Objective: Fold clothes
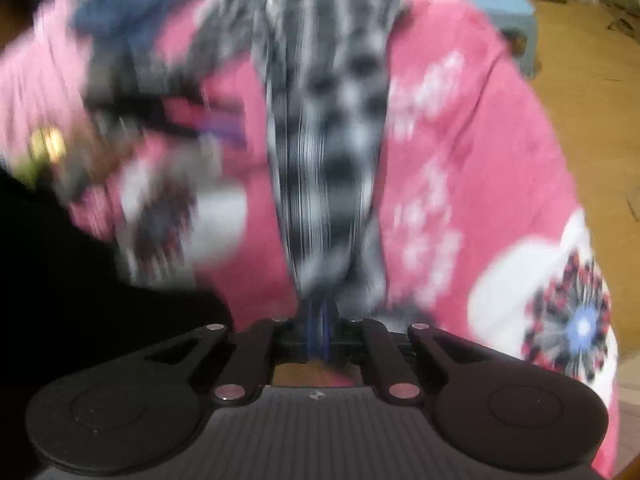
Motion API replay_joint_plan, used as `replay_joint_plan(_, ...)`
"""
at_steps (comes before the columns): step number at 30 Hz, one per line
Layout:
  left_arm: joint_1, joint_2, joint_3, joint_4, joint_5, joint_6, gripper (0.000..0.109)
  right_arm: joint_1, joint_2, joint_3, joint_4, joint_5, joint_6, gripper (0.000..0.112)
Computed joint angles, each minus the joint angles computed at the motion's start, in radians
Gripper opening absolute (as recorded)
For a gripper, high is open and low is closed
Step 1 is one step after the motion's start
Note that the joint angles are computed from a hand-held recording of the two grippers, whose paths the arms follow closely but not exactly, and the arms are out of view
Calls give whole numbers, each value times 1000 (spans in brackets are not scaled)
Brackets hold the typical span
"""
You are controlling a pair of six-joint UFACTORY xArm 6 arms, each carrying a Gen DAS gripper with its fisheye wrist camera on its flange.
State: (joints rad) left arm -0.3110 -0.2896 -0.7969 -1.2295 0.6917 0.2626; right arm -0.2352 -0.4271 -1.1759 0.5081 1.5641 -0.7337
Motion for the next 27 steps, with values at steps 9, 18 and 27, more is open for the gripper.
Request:
replay_joint_plan(9,-19,64,-37,91,-176,-63,53,145,417,-164,309,-481,238,30)
replay_joint_plan(18,-42,56,-10,196,-235,-81,15,254,800,-466,380,-669,388,33)
replay_joint_plan(27,-36,4,48,221,-262,-72,1,257,761,-382,514,-812,265,0)
